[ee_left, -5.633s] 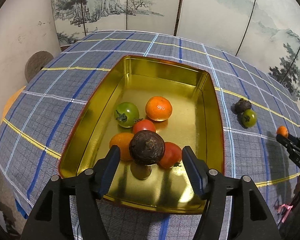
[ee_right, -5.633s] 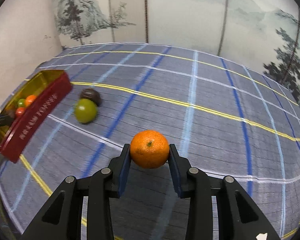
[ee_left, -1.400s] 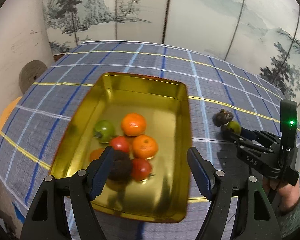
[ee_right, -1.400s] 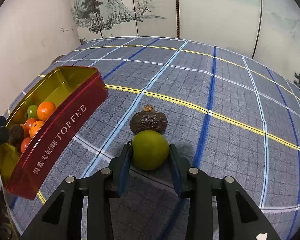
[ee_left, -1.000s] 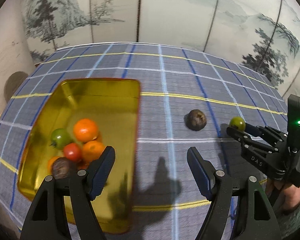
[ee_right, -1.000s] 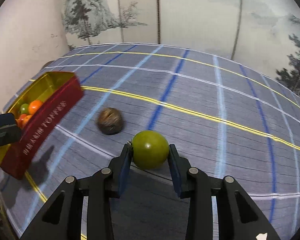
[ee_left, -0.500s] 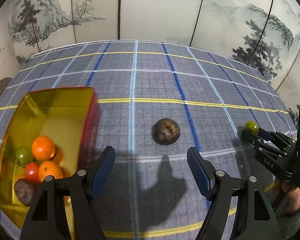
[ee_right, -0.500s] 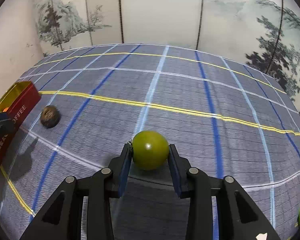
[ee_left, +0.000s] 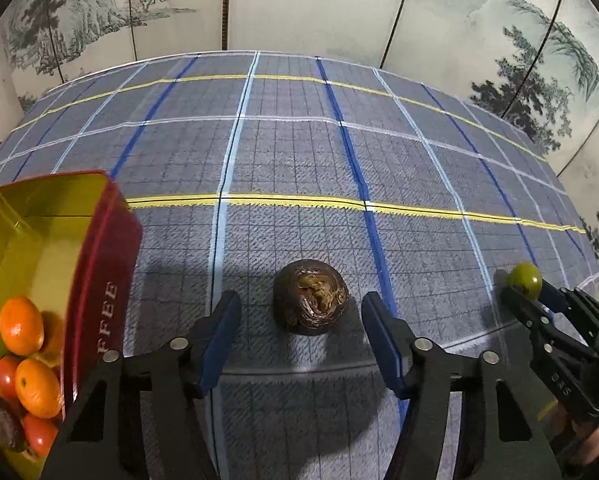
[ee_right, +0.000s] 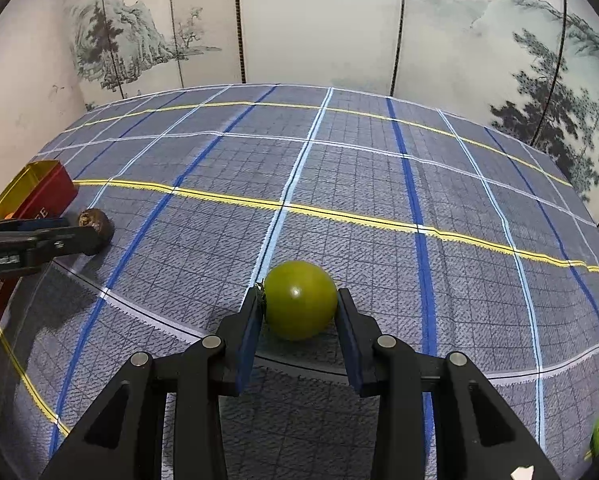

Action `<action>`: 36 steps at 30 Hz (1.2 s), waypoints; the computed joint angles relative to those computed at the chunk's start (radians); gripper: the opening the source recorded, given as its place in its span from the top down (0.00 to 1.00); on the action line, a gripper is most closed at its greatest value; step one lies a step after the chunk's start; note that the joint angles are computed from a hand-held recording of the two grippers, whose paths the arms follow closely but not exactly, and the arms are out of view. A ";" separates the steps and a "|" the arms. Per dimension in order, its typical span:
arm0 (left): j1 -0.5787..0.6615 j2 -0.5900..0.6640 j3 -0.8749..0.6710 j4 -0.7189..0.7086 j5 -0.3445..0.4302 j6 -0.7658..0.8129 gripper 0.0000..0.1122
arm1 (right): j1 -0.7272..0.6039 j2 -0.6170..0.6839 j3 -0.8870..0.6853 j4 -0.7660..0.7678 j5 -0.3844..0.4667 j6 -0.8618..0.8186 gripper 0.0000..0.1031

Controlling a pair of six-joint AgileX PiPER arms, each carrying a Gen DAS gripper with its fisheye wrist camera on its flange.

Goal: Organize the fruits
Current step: 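Grasp the second wrinkled brown fruit with the left gripper, then carry the brown fruit into the tin and open the left gripper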

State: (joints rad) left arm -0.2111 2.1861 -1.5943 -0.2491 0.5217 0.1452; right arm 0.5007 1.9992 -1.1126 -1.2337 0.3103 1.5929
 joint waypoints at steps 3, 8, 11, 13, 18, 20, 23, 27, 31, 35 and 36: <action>-0.006 0.009 -0.003 0.007 -0.015 0.003 0.55 | -0.004 0.007 -0.009 0.051 -0.004 -0.052 0.67; -0.010 -0.003 0.019 0.009 -0.028 0.011 0.64 | -0.007 0.007 -0.010 0.070 -0.007 -0.068 0.67; -0.003 -0.025 0.056 -0.020 -0.036 0.037 0.64 | -0.004 0.010 -0.013 0.075 0.000 -0.072 0.67; 0.000 -0.043 0.081 -0.024 -0.042 0.040 0.64 | -0.006 0.015 -0.024 0.114 0.007 -0.108 0.67; 0.019 -0.120 0.179 -0.080 -0.065 0.096 0.64 | -0.007 0.016 -0.025 0.119 0.012 -0.113 0.67; 0.030 -0.155 0.222 -0.110 -0.073 0.123 0.64 | -0.006 0.016 -0.026 0.115 0.018 -0.113 0.67; 0.052 -0.209 0.282 -0.152 -0.078 0.161 0.64 | -0.005 0.017 -0.025 0.109 0.022 -0.109 0.67; 0.096 -0.291 0.366 -0.261 -0.075 0.253 0.64 | 0.003 0.018 -0.029 0.114 0.032 -0.111 0.67; 0.152 -0.392 0.454 -0.381 -0.069 0.389 0.64 | 0.007 0.021 -0.034 0.118 0.041 -0.117 0.67; 0.227 -0.466 0.509 -0.437 -0.055 0.468 0.64 | 0.008 0.022 -0.037 0.122 0.042 -0.120 0.67; 0.257 -0.485 0.524 -0.447 -0.054 0.490 0.64 | 0.007 0.022 -0.037 0.122 0.042 -0.121 0.67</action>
